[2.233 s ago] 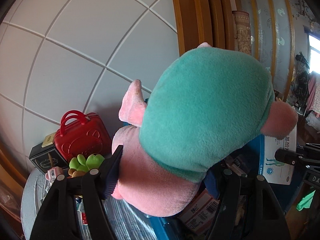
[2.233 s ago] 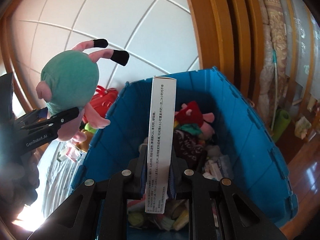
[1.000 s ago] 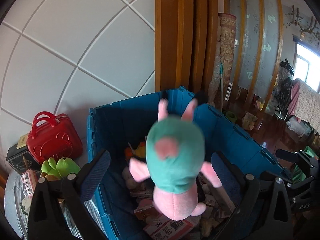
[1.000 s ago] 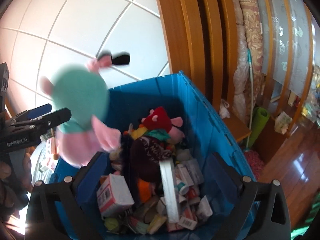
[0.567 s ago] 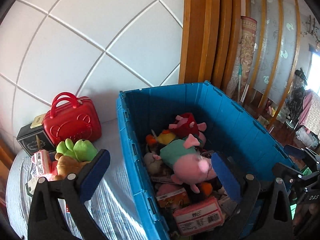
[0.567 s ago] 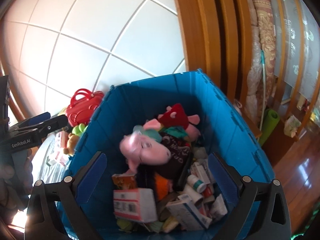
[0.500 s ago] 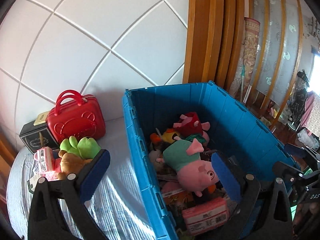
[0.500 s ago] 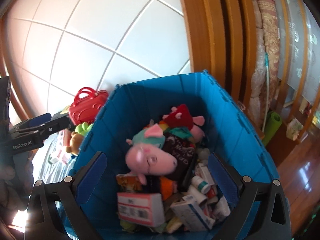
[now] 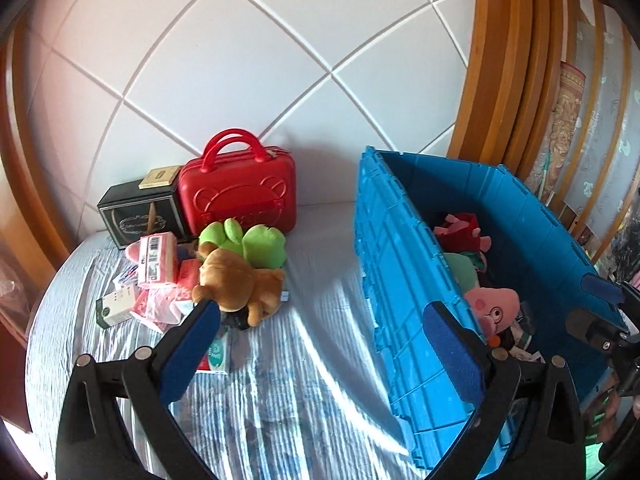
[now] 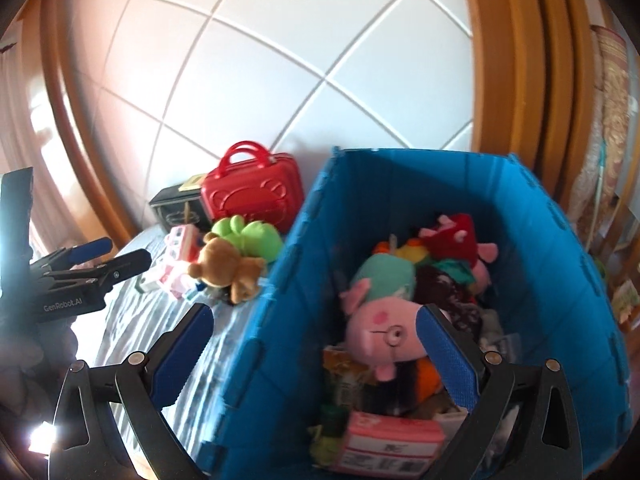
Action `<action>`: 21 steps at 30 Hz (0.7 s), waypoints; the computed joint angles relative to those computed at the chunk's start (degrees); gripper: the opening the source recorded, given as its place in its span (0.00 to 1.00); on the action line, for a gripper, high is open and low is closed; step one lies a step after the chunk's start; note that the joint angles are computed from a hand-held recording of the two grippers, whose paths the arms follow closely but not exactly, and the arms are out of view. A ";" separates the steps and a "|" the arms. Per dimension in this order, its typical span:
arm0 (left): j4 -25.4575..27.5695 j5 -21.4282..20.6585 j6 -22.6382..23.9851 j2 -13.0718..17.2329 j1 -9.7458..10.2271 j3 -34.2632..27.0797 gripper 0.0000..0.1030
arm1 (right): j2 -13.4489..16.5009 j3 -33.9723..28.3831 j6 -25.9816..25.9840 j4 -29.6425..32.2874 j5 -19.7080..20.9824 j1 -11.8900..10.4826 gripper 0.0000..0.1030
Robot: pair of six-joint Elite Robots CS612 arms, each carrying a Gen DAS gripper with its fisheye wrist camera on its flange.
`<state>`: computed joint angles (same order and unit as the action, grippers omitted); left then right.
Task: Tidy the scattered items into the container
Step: 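Move both tools back toward the items on the bed, then grasp a pink tissue pack with the left gripper while the right gripper grasps the brown teddy bear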
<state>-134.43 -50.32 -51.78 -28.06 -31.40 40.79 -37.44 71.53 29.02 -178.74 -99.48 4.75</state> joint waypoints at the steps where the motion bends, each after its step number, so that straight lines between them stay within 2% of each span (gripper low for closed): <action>1: -0.61 0.14 -1.01 -1.21 0.11 2.49 1.00 | 0.63 -1.48 -0.56 0.85 0.33 0.34 1.00; 8: -3.39 0.18 -6.89 -7.91 1.22 16.53 1.00 | 4.81 -11.40 -2.62 7.31 1.53 2.41 1.00; 15: -6.78 -1.02 -8.20 -12.19 3.07 26.30 1.00 | 10.50 -23.81 -2.84 16.13 1.13 4.30 1.00; 19: -8.71 -2.22 -7.14 -12.81 4.94 29.43 1.00 | 16.15 -35.23 -3.46 23.81 0.55 5.23 1.00; 21: -9.64 -2.93 -6.06 -12.57 6.04 30.29 1.00 | 20.50 -43.93 -3.65 29.71 0.24 5.56 1.00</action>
<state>-144.06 -53.24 -57.83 -40.63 -25.36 71.08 -16.94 27.59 25.37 -149.03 -99.23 10.31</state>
